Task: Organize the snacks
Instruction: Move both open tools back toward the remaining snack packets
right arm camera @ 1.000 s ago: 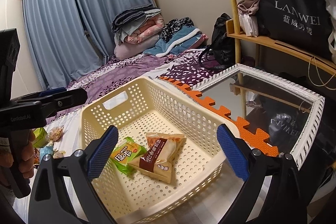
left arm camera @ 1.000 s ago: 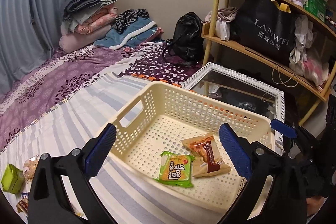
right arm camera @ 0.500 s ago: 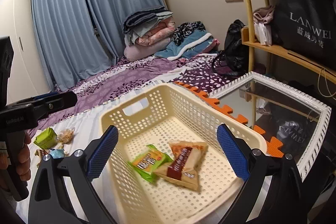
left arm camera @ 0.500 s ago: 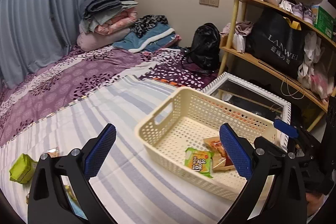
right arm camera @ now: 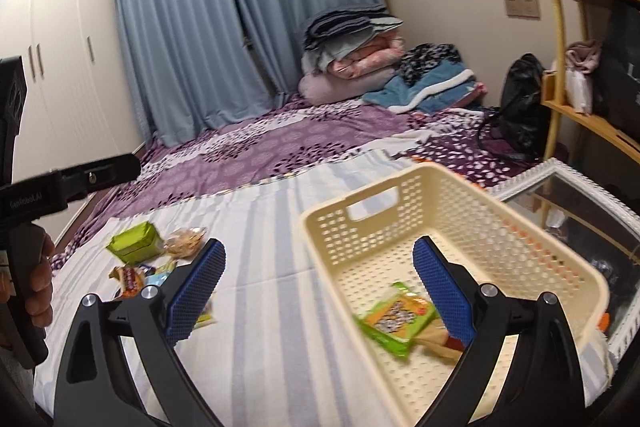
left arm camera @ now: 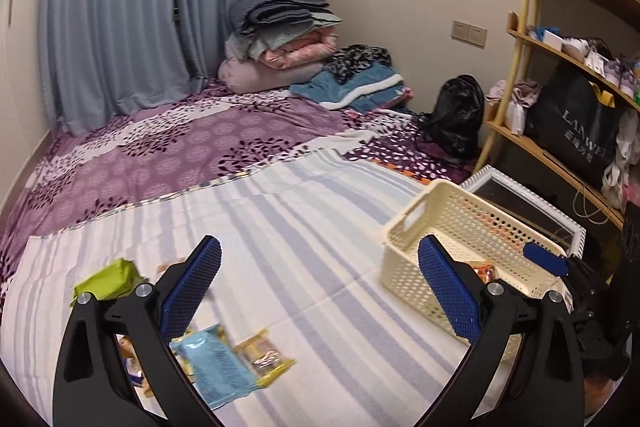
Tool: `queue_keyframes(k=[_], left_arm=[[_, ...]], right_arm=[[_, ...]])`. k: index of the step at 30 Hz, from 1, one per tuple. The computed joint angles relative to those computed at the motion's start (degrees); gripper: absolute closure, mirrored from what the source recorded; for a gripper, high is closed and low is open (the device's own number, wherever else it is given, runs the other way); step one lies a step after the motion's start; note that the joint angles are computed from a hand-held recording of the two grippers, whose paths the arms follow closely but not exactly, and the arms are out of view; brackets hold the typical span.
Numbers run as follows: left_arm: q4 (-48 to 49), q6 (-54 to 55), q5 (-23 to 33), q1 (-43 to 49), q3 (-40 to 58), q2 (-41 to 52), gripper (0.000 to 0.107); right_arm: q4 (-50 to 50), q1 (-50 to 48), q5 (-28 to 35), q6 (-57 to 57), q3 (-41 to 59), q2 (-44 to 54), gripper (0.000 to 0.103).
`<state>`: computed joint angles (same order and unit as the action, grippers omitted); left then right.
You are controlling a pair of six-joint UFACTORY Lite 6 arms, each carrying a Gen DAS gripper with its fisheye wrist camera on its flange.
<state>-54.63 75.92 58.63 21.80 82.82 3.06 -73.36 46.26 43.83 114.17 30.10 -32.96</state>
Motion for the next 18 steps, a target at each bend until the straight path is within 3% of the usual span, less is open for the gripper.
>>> queue_keyframes(k=[7, 18], left_arm=[[0.6, -0.3, 2.7, 9.7, 11.4, 11.3, 0.007], [3.9, -8.4, 6.7, 19.0, 36.4, 31.7, 0.007]], right_arm=[[-3.9, 0.9, -8.2, 5.7, 8.0, 14.7, 0.009], [-7.2, 1.0, -15.8, 9.1, 20.4, 35.2, 0.009]])
